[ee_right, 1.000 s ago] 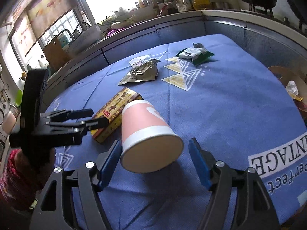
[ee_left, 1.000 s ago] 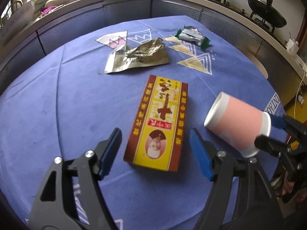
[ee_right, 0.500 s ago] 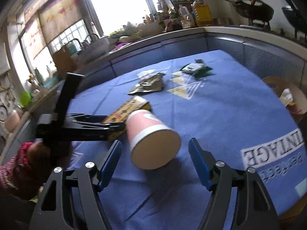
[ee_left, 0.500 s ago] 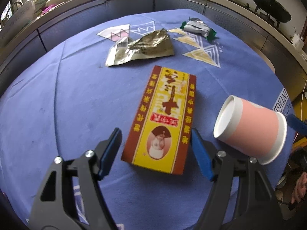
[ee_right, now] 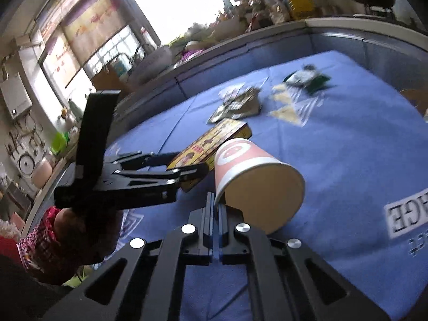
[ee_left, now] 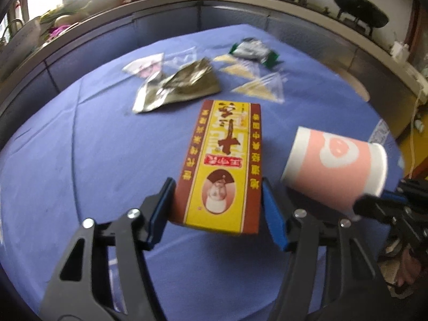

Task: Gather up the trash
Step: 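Carry the box and cup to the beige bin and release both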

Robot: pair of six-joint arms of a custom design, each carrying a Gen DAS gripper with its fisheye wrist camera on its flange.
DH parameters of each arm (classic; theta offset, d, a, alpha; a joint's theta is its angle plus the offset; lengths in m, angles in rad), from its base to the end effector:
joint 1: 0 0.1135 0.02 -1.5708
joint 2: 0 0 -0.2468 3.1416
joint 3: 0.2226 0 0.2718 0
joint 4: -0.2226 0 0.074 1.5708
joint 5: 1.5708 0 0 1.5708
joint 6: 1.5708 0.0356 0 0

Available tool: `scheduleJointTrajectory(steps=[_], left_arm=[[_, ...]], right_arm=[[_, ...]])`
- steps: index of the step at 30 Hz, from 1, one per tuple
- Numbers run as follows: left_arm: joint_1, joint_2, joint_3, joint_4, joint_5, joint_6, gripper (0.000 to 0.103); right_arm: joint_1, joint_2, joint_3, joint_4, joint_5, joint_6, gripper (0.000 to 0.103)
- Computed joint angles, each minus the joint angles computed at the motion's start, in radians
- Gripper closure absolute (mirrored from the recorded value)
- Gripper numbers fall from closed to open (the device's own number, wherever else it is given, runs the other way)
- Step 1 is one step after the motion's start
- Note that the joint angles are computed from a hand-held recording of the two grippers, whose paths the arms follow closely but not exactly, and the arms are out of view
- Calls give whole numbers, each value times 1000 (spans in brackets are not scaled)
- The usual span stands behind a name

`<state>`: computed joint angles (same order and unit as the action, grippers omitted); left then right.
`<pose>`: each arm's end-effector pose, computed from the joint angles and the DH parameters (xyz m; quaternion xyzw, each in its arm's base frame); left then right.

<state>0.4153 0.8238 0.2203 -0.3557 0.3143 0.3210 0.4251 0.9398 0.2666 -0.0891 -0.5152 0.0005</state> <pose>0.1568 0.0571 0.1052 0.0027 0.9430 -0.0322 0.3311 0.1704 0.0964 0.1219 -0.2853 0.8480 0.3093 0.3223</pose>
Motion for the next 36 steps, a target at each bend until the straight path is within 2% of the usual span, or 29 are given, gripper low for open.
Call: scheduleJointTrajectory(steps=[3, 7, 10, 15, 18, 20, 21, 27, 29, 31, 32, 34, 36], left_arm=[[-80, 70, 64, 7, 28, -67, 42], [-264, 240, 185, 68, 26, -212, 43], [-437, 389, 296, 143, -8, -311, 43], [-662, 755, 605, 217, -39, -440, 43], [-702, 960, 820, 201, 6, -500, 44], [-718, 1082, 964, 171, 25, -534, 45], [-728, 1173, 1074, 145, 36, -564, 45], [-757, 1480, 1478, 34, 84, -701, 45], [-767, 1577, 1610, -21, 96, -741, 45], [-778, 1643, 1700, -76, 79, -771, 45], [-784, 1649, 1714, -82, 52, -775, 40], [-794, 1650, 1720, -58, 62, -790, 28], [-800, 1643, 1713, -51, 59, -797, 25]], right_arm=[[-152, -9, 15, -13, -74, -44, 102], [-378, 82, 77, -11, -186, -127, 102], [-538, 209, 163, 2, -260, -178, 102], [-725, 487, 399, 5, -325, -210, 102], [-772, 639, 552, -3, -321, -197, 102], [-794, 775, 702, -39, -307, -186, 102], [-799, 828, 766, -58, -294, -182, 102], [-808, 1094, 1098, -190, -223, -194, 102], [-808, 1151, 1165, -208, -210, -186, 102], [-811, 1218, 1237, -223, -206, -165, 101], [-812, 1242, 1260, -230, -213, -156, 100], [-804, 1323, 1357, -305, -202, -154, 97], [-795, 1368, 1428, -408, -175, -192, 83]])
